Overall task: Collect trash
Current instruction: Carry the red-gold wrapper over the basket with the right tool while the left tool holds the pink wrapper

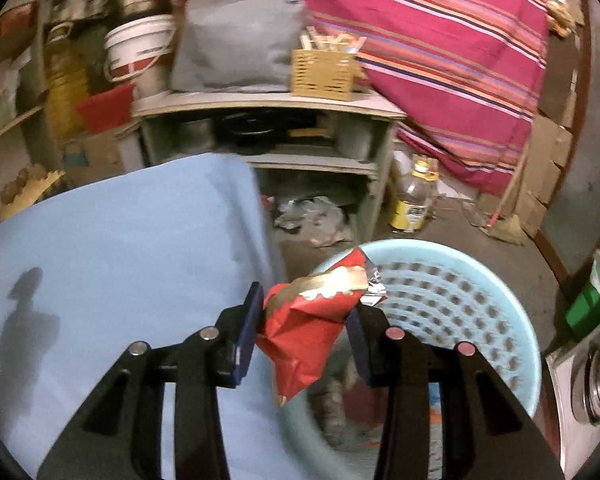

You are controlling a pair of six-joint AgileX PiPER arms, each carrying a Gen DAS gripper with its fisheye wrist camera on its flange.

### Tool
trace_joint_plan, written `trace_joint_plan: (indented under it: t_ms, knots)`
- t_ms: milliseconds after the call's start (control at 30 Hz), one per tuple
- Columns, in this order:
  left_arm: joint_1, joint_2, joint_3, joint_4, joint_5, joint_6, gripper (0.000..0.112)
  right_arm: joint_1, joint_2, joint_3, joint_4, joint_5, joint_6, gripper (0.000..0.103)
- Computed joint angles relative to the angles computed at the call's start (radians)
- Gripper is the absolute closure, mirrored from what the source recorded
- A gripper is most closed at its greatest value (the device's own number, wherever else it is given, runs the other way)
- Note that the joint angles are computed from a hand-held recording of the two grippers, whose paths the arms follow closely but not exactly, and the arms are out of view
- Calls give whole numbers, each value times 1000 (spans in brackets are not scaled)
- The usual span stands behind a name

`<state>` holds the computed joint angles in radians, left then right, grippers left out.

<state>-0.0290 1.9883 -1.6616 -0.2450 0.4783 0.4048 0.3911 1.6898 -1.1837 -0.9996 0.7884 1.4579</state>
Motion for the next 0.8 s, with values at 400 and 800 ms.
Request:
trace_joint_plan:
  t_ms: [400, 800]
  knots:
    - [-246, -166, 159, 165, -66, -233, 94, -134, -192, 258, -114, -165, 107, 63]
    - [-551, -115, 111, 412, -59, -568, 94, -295, -350, 427, -173, -301, 164, 63]
